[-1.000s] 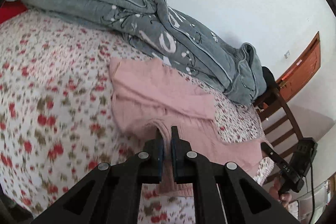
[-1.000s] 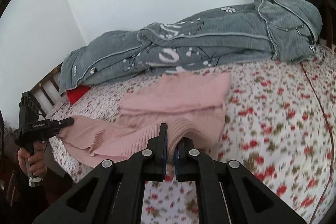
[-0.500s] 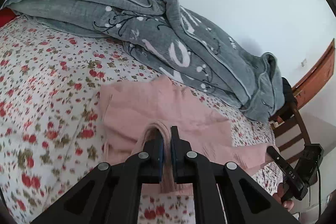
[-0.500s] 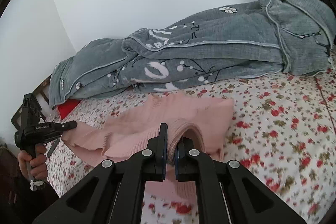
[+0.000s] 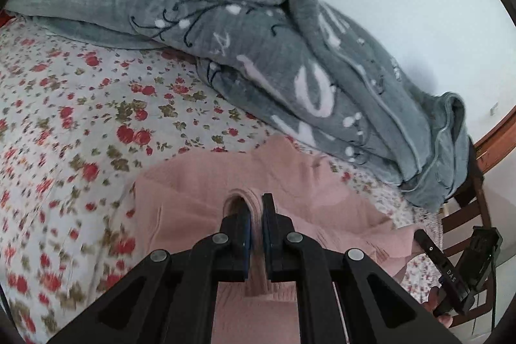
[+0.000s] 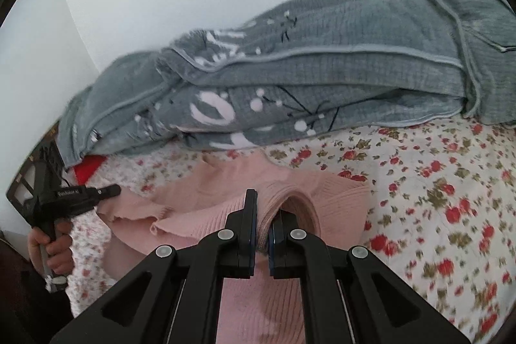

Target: Fold small clothes

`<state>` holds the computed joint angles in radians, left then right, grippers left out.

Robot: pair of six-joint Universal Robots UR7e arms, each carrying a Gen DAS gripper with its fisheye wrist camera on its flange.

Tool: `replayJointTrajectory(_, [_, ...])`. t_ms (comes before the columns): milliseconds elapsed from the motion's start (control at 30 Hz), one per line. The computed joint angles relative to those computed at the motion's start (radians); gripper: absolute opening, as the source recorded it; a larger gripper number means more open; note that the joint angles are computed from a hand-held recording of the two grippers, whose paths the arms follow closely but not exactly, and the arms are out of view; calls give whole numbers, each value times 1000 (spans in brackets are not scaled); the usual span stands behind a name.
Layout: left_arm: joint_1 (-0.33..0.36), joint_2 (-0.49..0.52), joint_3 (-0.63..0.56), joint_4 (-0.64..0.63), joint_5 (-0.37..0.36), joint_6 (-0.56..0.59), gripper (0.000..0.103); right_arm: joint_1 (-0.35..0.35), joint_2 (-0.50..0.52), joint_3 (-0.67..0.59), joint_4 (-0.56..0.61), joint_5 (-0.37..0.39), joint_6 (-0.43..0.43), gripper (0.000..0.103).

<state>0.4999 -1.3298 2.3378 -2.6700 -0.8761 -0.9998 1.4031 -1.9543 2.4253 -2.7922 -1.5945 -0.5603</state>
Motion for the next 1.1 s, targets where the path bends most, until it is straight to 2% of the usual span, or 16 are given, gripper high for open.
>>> replayJointTrajectory(133, [69, 58, -51, 0, -38, 63, 8, -19, 119, -43, -26, -54, 16, 10])
replayJointTrajectory(200, [98, 86, -92, 52, -58, 73, 11, -35, 151, -60, -32, -57, 33, 13])
replayJointTrajectory(267, [109, 98, -108, 67, -64, 84, 20, -42, 171, -81, -19, -60, 50, 26])
replayJointTrajectory(367, [91, 89, -93, 50, -14, 100, 44, -40, 159, -98, 16, -58, 48, 42])
replayJointTrajectory(400, [83, 83, -87, 48, 5, 100, 58, -40, 144, -89, 0, -58, 29, 47])
replayJointTrajectory(433, [71, 73, -75, 35, 31, 99, 65, -36, 134, -79, -27, -67, 9, 55])
replayJointTrajectory(500, [58, 57, -58, 20, 59, 94, 65, -15, 131, -63, -82, -103, -29, 59])
replayJointTrajectory(667, [82, 73, -77, 25, 13, 108, 65, 23, 179, -71, -113, -174, -77, 59])
replayJointTrajectory(800, [96, 142, -140, 128, 37, 133, 64, 50, 254, -99, -123, -245, -88, 55])
replayJointTrajectory(867, [118, 179, -174, 157, 36, 151, 57, 65, 290, -115, -116, -299, -83, 44])
replayJointTrajectory(933, [144, 208, -197, 147, 15, 167, 41, 66, 325, -131, -110, -324, -81, 36])
replayJointTrajectory(967, [154, 217, -205, 148, 8, 172, 39, 66, 335, -135, -112, -329, -80, 32])
replayJointTrajectory(1000, [162, 226, -212, 148, 1, 179, 30, 66, 351, -140, -117, -342, -79, 30])
replayJointTrajectory(1033, [172, 236, -220, 145, -9, 196, 11, 66, 364, -145, -116, -354, -78, 24])
replayJointTrajectory(1067, [175, 238, -222, 144, -12, 208, 7, 67, 375, -149, -118, -366, -81, 4])
replayJointTrajectory(1100, [175, 236, -217, 126, -11, 219, 7, 67, 385, -148, -138, -376, -93, 5])
